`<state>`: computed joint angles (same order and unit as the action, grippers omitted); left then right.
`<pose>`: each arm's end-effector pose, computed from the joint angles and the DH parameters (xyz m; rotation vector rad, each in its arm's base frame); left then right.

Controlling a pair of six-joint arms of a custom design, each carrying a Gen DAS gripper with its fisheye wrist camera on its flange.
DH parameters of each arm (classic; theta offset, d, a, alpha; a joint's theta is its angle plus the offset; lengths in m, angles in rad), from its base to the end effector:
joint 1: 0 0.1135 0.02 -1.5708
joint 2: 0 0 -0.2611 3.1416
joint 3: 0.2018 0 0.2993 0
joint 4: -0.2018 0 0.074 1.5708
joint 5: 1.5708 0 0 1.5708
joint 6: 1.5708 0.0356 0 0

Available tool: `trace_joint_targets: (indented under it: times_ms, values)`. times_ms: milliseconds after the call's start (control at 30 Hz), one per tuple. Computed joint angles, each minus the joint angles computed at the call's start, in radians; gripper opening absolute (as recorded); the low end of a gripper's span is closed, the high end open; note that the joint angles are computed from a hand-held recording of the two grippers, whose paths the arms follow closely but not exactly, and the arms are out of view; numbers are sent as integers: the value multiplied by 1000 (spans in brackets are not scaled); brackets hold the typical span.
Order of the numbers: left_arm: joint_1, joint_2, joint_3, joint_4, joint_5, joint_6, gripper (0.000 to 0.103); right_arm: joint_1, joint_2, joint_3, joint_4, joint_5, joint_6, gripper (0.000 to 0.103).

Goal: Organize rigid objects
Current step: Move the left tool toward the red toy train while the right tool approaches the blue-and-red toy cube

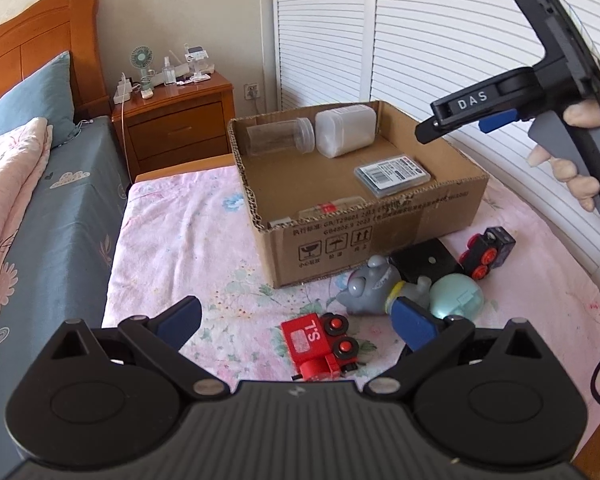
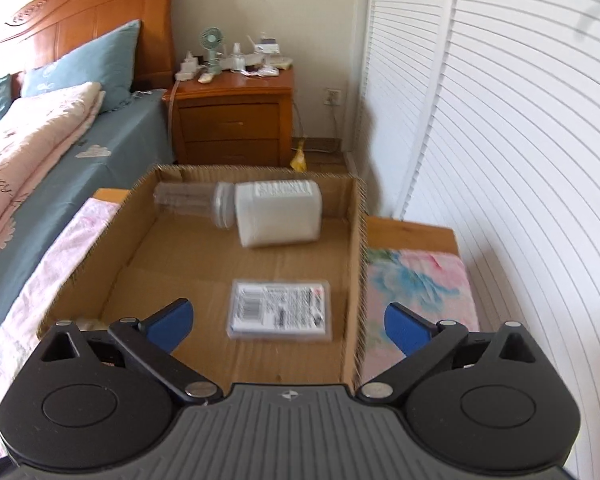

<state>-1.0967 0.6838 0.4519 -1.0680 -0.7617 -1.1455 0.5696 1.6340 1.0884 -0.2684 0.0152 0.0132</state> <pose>0.0874 -0.1164 0.1733 -0.1849 2.3382 0.1202 0.3317 0.2118 0.1935 -0.6522 2.3099 0.2567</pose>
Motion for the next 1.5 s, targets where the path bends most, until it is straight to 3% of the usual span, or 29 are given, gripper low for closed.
trace_joint_targets:
  times_ms: [200,367,700,1033,1300,1500]
  values:
    - [-50,32,0,0,17,-35,101,-16,-119,-178,36,-12,56,103]
    - [-59,84,-17,49,64,-37,101,-8,-191,-331,110,39,119,103]
    - [-99,116,-16,61,76,-79,101,-63,-56,-276,122,23,148,103]
    - [-125,97,-24,35,70,-120,101,-90,-178,-414,128,-9,115,103]
    - [-141,92,-29,34,73,-115,101,-127,-343,-581,170,-116,10,103]
    - [-101,85,-54,69,103,-85,101,-77,-293,-621,239,-41,-32,103]
